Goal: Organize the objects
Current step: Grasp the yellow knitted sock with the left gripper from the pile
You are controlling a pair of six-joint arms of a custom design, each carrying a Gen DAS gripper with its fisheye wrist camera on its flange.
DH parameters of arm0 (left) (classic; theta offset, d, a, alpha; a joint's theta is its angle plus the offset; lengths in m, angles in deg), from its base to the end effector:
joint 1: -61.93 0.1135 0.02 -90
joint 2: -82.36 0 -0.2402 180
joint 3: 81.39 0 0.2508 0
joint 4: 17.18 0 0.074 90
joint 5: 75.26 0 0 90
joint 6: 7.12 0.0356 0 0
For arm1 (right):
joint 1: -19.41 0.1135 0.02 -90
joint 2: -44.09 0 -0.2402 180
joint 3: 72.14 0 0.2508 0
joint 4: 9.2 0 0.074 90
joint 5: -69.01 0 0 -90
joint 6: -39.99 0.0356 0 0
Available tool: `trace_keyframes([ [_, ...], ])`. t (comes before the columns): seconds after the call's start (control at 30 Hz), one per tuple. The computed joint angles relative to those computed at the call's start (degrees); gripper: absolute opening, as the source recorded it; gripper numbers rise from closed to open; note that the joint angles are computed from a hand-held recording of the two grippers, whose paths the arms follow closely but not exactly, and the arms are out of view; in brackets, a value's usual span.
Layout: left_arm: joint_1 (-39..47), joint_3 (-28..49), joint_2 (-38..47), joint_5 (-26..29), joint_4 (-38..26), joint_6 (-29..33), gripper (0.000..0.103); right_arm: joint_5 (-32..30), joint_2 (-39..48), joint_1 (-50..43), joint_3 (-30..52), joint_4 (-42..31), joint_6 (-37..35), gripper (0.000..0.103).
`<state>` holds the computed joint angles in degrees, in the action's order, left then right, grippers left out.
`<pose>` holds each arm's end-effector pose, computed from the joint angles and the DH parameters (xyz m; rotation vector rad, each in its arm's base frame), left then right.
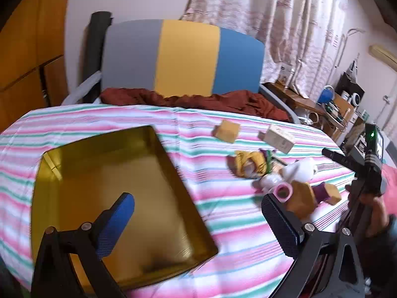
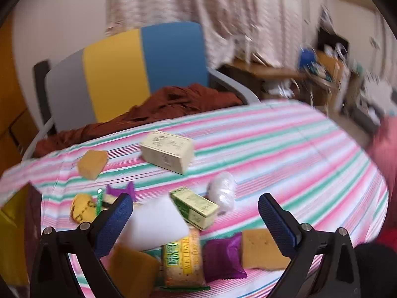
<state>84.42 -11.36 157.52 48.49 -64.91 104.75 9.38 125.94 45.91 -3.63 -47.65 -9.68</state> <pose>0.2578 0.0853 0.2407 0.2229 2.3110 -0.3559 0.2718 0.1154 0.2111 0.4931 2.2641 -0.0826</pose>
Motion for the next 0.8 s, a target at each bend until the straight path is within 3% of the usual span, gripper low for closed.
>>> trace_keyframes([
  [0.23,-14.25,4.53,6.83,-9.51,3.9,-7.89,0.103,-5.52,-2.98,-3.75,-3.35,2.91,2.79,0.103],
  [0.5,-24.27,12.8,19.24,-15.93,6.65,-9.87,0.103,-7.39,-3.75,-4.7,-4.32,3.64,3.67,0.103],
  [0.67,-27.72,20.29,28.72,-17.89,6.18,-10.13,0.101,-7.74,-3.47,-4.64,-3.97,3.98,3.12,0.103],
  [0.8,-28.92,27.63,36.35,-16.28,3.04,-10.52,0.097,-7.92,-3.68,-4.61,-3.97,4.21,2.75,0.103],
])
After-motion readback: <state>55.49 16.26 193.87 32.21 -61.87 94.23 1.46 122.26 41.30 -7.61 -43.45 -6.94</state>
